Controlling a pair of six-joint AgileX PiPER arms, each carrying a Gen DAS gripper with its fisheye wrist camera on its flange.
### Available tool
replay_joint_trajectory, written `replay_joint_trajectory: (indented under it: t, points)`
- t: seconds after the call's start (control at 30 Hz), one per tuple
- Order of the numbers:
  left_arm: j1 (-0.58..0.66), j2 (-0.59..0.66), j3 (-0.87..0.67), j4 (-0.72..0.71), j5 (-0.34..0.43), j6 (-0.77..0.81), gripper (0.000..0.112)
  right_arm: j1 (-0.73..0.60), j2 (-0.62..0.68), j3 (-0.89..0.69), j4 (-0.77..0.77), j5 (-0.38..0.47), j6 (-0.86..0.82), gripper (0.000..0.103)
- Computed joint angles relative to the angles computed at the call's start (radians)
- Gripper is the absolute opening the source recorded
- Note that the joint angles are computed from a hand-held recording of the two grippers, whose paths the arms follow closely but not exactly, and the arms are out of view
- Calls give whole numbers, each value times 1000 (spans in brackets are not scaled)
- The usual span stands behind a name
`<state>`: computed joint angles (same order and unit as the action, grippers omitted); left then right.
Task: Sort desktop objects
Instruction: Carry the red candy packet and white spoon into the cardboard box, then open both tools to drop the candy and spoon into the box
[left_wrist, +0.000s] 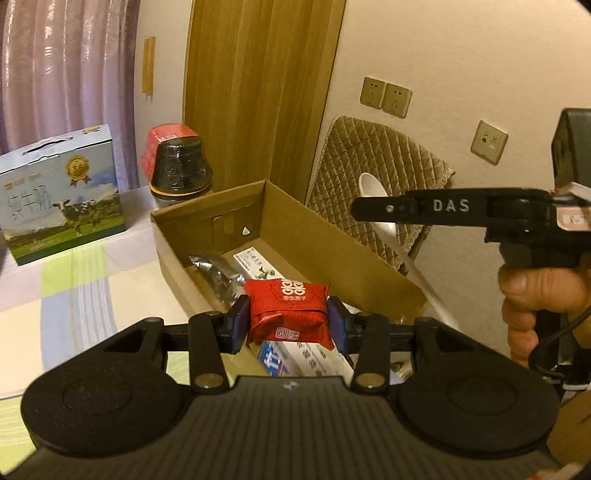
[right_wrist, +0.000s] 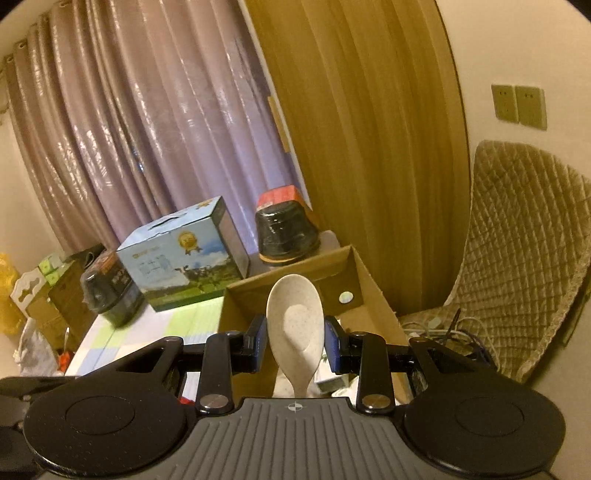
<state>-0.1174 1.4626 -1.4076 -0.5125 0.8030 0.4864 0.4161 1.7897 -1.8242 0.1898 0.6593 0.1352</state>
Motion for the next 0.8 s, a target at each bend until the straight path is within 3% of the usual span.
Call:
replay_joint_trajectory:
  t: [0.33, 0.43, 0.47, 0.8]
  points:
    - [-60, 137, -78, 61, -60, -52, 39, -35, 152, -161, 34, 56, -56, 30]
    - [-63, 159, -77, 37, -92, -40, 49, -34, 174, -182, 23, 66, -50, 30]
    - [-65, 162, -69, 32, -109, -29, 60, -35, 180, -188, 21, 69, -48, 30]
    - [-48, 150, -39, 79, -118, -25, 63, -26, 197, -201, 20, 74, -46, 30]
